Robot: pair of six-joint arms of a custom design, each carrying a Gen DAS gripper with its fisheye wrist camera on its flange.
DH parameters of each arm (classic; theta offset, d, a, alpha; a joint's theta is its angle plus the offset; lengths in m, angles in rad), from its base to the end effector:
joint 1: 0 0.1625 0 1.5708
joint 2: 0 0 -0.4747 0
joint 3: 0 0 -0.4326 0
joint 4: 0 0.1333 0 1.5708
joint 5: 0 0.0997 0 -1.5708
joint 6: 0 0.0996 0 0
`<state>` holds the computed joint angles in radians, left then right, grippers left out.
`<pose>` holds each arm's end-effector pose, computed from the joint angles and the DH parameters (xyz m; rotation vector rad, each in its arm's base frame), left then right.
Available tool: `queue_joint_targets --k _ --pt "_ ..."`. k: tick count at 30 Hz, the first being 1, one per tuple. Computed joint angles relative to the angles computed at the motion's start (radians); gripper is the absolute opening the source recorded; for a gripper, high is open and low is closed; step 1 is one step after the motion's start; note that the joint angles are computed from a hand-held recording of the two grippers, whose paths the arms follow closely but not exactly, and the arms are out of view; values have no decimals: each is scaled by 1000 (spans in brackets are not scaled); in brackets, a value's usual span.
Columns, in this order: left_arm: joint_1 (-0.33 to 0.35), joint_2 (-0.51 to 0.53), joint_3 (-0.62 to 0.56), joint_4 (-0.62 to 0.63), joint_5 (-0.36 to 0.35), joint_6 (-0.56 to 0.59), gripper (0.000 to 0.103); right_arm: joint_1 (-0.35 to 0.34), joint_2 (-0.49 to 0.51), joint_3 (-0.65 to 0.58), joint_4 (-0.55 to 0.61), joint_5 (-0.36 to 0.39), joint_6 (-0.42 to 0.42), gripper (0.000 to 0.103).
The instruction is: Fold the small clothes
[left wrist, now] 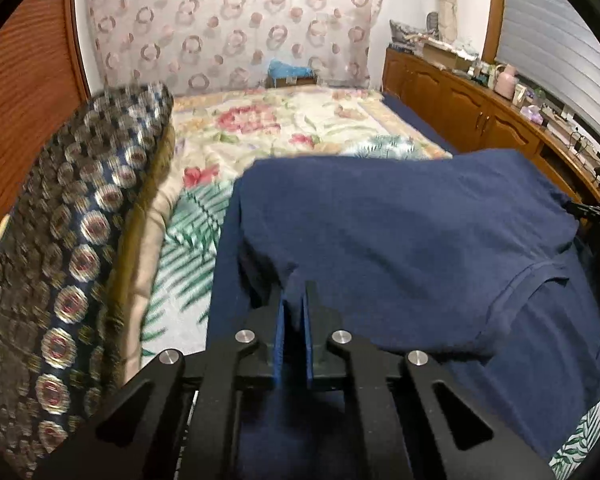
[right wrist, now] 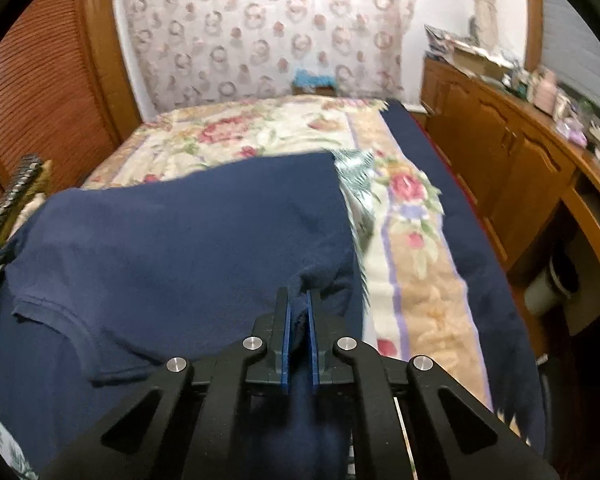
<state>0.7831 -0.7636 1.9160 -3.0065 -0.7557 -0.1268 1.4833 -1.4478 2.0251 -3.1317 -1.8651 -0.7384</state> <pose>-0.3038 -0.5928 0.0578 0.6440 2.3363 -0.7705 0.0555 -0.5623 0.4277 0.5643 -2.2453 0.9951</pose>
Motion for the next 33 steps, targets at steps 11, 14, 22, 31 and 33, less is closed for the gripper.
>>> queue_joint_targets --k 11,14,22,31,33 --pt "-71 -52 54 -224 18 114 7 2 -140 92 -40 162 -57 5" --pt "-90 -77 92 -265 25 121 7 -17 -203 142 -41 204 -75 5" --pt "-139 -157 225 -329 62 79 7 -92 -382 308 -32 281 -131 5" --pt "-167 -216 367 -316 71 -43 7 -199 -576 452 69 319 -177 5" --pt "-157 -213 381 -301 63 -69 7 -225 -578 473 64 307 -187 5"
